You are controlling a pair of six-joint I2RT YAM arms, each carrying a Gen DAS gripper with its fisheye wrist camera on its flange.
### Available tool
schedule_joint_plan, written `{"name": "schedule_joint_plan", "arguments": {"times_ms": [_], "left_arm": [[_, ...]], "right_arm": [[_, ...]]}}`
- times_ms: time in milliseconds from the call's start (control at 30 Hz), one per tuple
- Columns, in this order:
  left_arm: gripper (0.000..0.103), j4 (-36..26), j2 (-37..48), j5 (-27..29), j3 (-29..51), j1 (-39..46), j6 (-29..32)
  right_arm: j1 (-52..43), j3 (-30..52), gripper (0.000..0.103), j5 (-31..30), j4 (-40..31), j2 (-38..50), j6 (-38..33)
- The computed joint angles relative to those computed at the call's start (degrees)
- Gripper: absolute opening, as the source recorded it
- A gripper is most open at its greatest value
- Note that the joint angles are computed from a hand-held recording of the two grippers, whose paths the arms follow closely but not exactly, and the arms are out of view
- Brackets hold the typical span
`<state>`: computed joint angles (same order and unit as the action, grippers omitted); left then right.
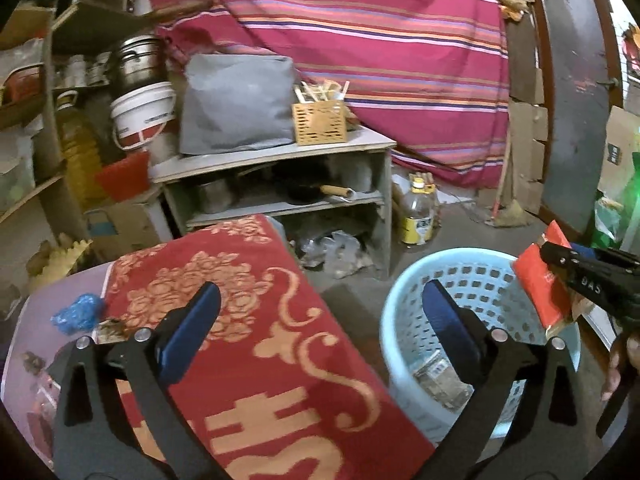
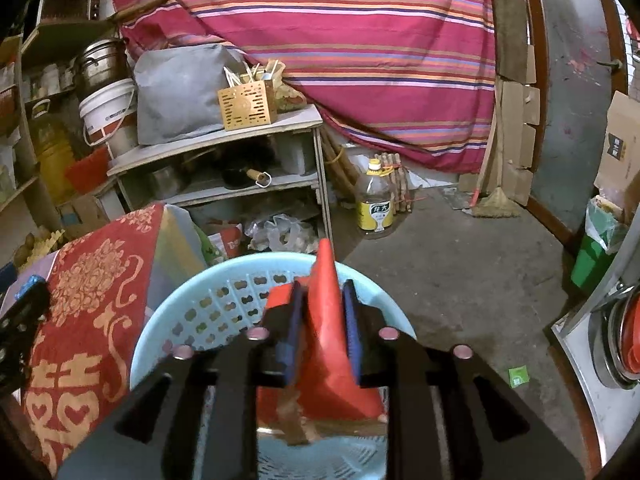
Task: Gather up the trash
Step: 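Open both tools to drop the wrappers into the basket, then grasp the maroon scouring pad with the left tool while the right tool grasps the white cloth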
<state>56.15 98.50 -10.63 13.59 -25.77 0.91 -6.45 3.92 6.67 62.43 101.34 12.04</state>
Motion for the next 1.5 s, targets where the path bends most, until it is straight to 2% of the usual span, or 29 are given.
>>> {"name": "schedule_joint_plan", "arguments": {"times_ms": [67,167,333,500,567,700,767,867,1033,1133,1300,1500], "left_arm": [[0.098,0.1,-1.1,1.0,-0.9,2.0,0.4],[0.098,-0.6,-2.6,3.0,-1.5,4.8,0.4],[0.098,-0.7,-4.5,5.8,-2.8,9.0,1.3],[0.098,-1.8,-9.7,9.1,-5.9,15.1,3.3],[0.098,-3.1,-12.4,10.5,-7.0,18.0,4.0],[0.098,-6.1,-19.1,15.5,-10.0,27.1,8.0],[0.098,-9.3,-23.0,20.3,-10.7,34.1,10.7],[0.098,-13.9,-25.6,29.0,-10.4,46.4,15.4],[0.098,-13.1,-18.0,39.4,-6.9,65.6,23.9],[0.098,-16.1,-12.1,44.9,-2.0,75.2,28.0],[0.098,-19.6,-4.0,49.4,5.1,83.8,32.4],[0.098,-24.2,5.2,51.6,12.1,89.9,38.4]], "right_arm": [[1.2,0.3,0.062,1.5,0.6,0.7,1.2],[3.1,0.9,0.072,2.5,-0.6,0.4,2.6],[7.9,0.1,0.082,7.0,-5.2,-5.8,3.8],[15.8,-2.1,0.086,12.4,-14.4,-18.4,6.5],[21.6,-3.3,0.092,16.9,-19.1,-24.7,8.3],[36.1,-2.7,0.093,27.8,-28.2,-30.8,11.7],[42.9,0.2,0.093,33.7,-31.8,-29.1,14.4],[49.3,4.0,0.096,37.2,-33.7,-25.5,19.3],[55.9,9.5,0.099,37.5,-31.8,-17.3,24.4],[60.3,14.7,0.099,39.3,-32.8,-10.1,26.6],[65.8,22.8,0.099,42.6,-37.0,-1.2,29.9],[68.2,30.5,0.099,42.3,-40.2,6.5,32.3]]}}
